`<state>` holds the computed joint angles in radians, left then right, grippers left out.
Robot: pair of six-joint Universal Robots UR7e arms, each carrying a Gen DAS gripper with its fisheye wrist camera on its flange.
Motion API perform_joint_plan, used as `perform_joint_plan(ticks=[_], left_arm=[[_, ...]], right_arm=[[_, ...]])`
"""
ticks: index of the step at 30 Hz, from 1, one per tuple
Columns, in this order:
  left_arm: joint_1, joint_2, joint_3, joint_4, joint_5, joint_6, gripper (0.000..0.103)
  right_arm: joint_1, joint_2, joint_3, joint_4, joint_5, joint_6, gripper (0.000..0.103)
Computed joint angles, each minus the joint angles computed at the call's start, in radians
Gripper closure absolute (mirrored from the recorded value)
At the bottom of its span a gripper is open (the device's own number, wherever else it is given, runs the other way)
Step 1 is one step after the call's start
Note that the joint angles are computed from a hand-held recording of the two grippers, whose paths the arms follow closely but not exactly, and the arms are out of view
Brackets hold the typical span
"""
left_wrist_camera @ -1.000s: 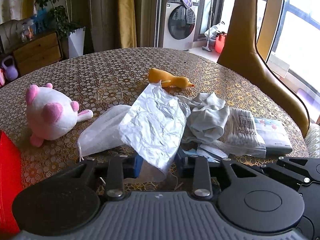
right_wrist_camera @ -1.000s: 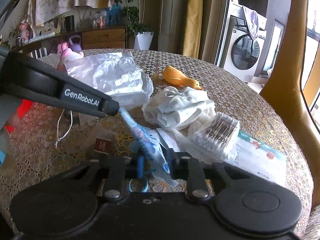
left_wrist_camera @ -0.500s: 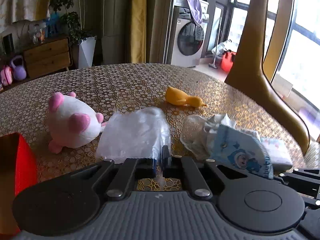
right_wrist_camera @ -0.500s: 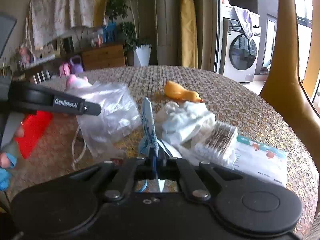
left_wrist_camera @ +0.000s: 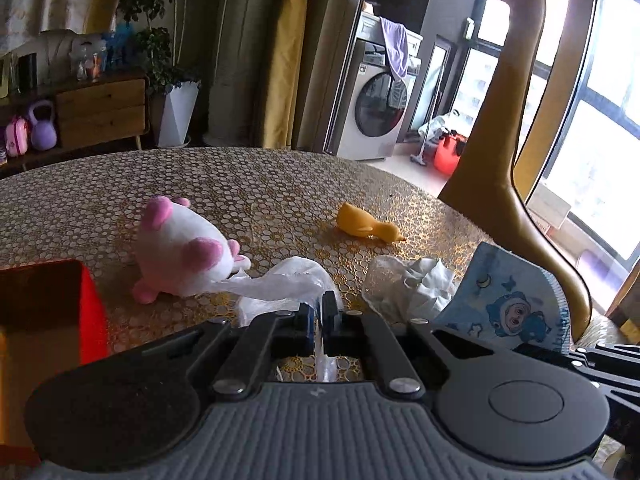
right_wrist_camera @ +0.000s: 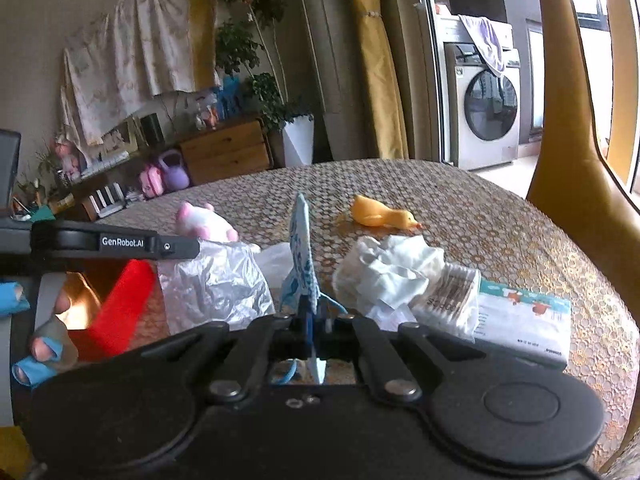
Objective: Organize soft objects
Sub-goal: 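Close the left tool on the plastic bag while the right tool grips the blue packet, then carry the plastic bag with the left tool while the right tool carries the packet to the red tin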
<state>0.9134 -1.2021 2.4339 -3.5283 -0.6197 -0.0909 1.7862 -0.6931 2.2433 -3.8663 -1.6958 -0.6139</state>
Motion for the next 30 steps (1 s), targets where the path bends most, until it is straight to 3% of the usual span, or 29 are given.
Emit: perform_joint_plan(ticks=[13,22,30], left_arm=[[-0.11,-0.271,0.129,0.116,0.099,-0.073,0.099],[-0.167,-0.486,0.178,0.255,0.203,-0.097,0.099],[-0.181,-0.63,0.204,0.312,0.296,-0.037,0.099]], right_arm=[[0.091,-0.036,0.015,0.076,0.039,0.054,0.102],[0.188,0.009,-0.053,0.176,0.033,0.073,0.102],[0.274,0.095,-0.166,0.267,0.028,0.09,0.102]])
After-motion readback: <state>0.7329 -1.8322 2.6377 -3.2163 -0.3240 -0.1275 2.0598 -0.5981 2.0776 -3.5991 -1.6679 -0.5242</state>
